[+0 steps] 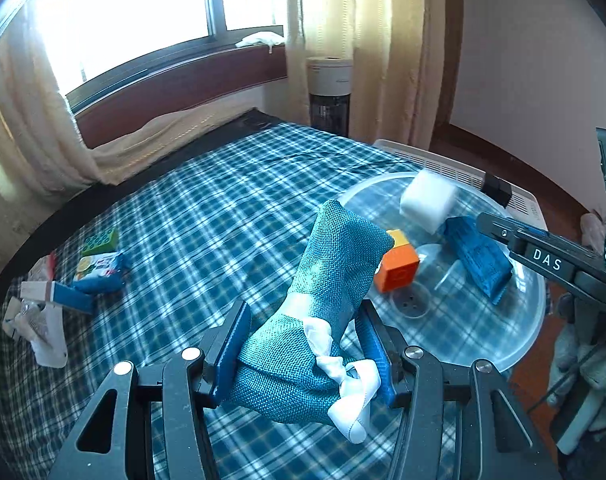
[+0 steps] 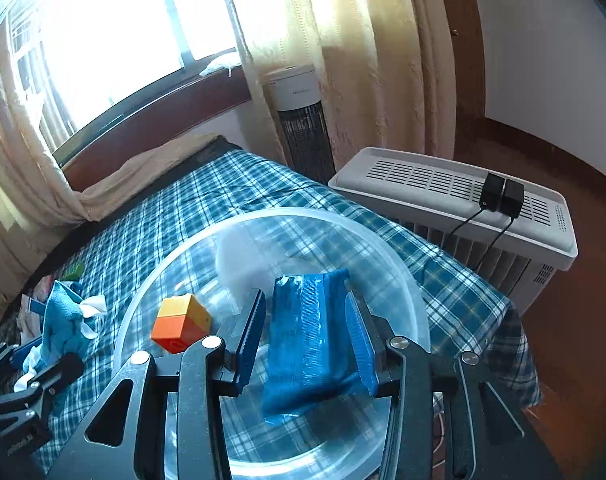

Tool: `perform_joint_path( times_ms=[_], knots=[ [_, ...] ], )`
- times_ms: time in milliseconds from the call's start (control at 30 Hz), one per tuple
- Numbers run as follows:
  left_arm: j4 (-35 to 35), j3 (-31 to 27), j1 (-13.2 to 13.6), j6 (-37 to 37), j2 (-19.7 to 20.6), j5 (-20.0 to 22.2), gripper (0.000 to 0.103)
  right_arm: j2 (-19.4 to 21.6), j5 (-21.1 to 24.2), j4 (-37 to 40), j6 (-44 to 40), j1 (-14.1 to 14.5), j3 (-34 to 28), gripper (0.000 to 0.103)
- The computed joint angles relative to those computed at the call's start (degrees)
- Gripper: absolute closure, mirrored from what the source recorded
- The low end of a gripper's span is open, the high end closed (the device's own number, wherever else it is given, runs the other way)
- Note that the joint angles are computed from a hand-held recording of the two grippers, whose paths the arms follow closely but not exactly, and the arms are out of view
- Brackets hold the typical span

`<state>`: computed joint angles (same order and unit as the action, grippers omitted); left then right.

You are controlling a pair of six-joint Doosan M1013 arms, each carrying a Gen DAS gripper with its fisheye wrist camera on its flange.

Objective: Organize objects
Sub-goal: 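Carry the teal cloth and blue packet into the clear bowl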

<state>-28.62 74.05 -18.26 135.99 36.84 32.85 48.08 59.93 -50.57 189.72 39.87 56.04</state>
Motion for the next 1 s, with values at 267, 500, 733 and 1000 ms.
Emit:
perform_joint_path(
  times_ms=[267, 500, 733, 1000],
  knots=[
    [-1.42, -0.48, -0.97, 2.4, -0.03, 2.18, 0.046, -0.46, -0.44, -0.68, 1.04, 0.04, 0.93, 0.059],
    [-3.77, -1.48, -1.74, 5.52, 0.35, 5.41, 0.046, -0.81, -0.26, -1.03, 1.95, 0.04, 1.62, 0.059],
    [-4.08, -2.1, -2.42, 7.11, 0.89, 6.91, 0.046, -0.95, 0.66, -1.34, 2.34, 0.13, 1.9, 0.059],
    [-4.29, -2.73, -2.87, 7.6, 1.58, 8.11, 0.044, -1.12, 1.81, -1.85, 3.54, 0.18, 2.29, 0.059]
  ],
)
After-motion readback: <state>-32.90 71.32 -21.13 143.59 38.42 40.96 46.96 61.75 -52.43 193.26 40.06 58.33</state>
